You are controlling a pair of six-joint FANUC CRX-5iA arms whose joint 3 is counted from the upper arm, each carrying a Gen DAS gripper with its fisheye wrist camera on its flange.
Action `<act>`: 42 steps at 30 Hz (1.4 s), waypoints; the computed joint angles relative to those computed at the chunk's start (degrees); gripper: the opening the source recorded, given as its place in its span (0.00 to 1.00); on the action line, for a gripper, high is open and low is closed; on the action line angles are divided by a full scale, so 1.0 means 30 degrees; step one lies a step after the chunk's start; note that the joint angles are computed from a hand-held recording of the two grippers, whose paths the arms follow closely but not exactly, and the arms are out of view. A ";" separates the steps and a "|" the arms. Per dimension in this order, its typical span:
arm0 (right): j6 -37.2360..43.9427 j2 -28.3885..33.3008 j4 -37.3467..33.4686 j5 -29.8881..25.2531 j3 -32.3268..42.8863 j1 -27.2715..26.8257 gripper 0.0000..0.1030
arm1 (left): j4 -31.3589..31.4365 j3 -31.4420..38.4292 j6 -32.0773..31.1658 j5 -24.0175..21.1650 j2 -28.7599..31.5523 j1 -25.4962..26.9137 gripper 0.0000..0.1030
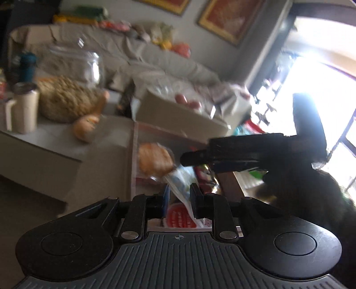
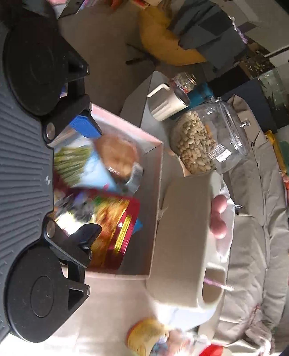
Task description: Organize snacks
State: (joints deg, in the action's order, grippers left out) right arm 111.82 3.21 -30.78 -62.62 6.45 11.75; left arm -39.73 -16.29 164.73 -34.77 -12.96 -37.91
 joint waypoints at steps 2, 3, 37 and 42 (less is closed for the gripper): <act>0.0644 -0.0762 -0.0485 0.0998 -0.0602 -0.0108 0.82 | -0.1662 0.0111 0.1647 -0.1475 -0.0319 -0.1207 0.23; 0.1017 -0.1540 -0.0621 0.1892 -0.1292 -0.0183 0.82 | -0.2049 0.0059 0.2049 -0.1935 -0.0500 -0.1622 0.23; 0.1809 -1.7523 0.0547 0.1705 -1.3184 -0.5509 1.00 | -0.4693 0.7799 0.3172 -1.4421 0.5134 -1.2084 0.16; 0.1771 -1.7349 0.0554 0.1505 -1.3115 -0.5647 1.00 | -0.4574 0.7839 0.3120 -1.4407 0.5160 -1.1978 0.16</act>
